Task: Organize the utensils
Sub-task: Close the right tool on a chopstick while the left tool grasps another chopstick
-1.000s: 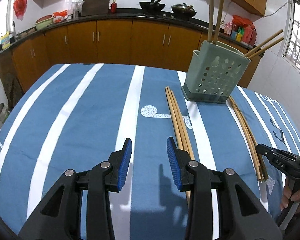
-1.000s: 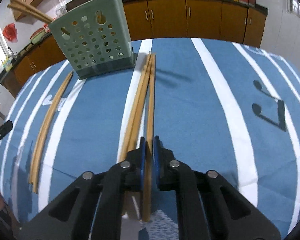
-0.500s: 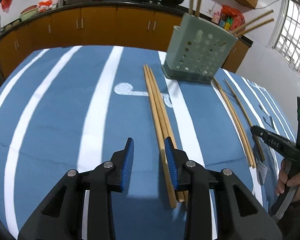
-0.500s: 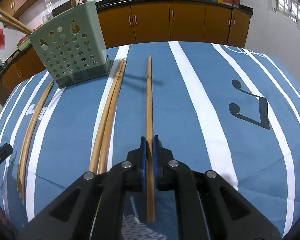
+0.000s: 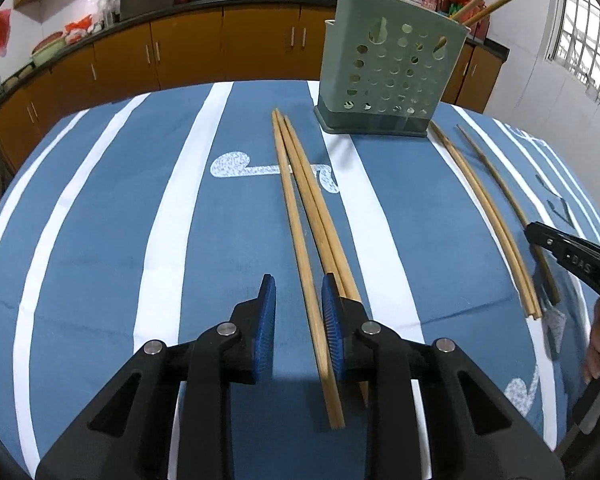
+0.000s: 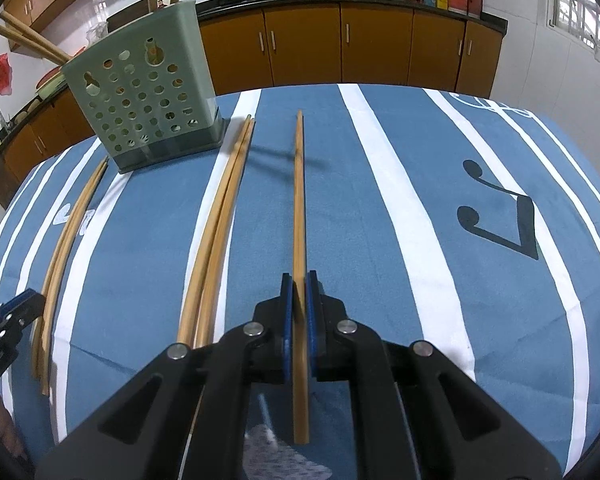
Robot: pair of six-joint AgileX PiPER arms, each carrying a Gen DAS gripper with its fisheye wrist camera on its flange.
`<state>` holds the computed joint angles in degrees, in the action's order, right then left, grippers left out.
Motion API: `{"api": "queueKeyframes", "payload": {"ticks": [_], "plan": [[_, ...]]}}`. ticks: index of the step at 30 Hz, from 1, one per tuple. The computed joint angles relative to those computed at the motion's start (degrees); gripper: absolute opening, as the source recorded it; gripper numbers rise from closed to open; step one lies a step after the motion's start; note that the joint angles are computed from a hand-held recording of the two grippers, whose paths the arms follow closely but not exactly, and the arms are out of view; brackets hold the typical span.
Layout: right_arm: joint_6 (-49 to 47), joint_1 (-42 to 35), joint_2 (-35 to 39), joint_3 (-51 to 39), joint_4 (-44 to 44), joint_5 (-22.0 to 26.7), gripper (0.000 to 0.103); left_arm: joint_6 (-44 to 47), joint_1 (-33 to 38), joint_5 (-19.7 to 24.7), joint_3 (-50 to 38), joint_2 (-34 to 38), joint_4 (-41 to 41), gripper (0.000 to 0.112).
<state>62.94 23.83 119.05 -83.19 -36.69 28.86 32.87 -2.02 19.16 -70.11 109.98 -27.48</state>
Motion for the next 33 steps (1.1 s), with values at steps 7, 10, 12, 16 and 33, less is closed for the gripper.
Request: {"api": "queueKeyframes", "payload": {"ticks": [7,10,12,16,33], "plan": [[-0.1,0.2,0.2,-0.1,-1.0,-0.1,0.008,-10.2,-0.8,-1.2,-2.7,1.8,9.9,0.008],[-0.9,0.2,0.5,-0.6,-0.8,-0.3,0.008,-11.9,0.4,-0.6,-4.6,2.9,11.6,0.007],[-1.1,0.1,0.9,-1.1,-0.8,-0.2,0.008,-13.5,1.5,0.1,-6.1,3.7,13.0,0.007],[0.5,-0.2,1.3,-1.6,-2.5,-0.1,0.008,-12.0,3.8,1.2,-8.5,5.1,11.5,0.007],[2.1,0.0,1.4,-1.1,-4.0,-0.5,0.008,-4.5,5.6,2.2,-9.3,5.9,3.0,0.009]]}}
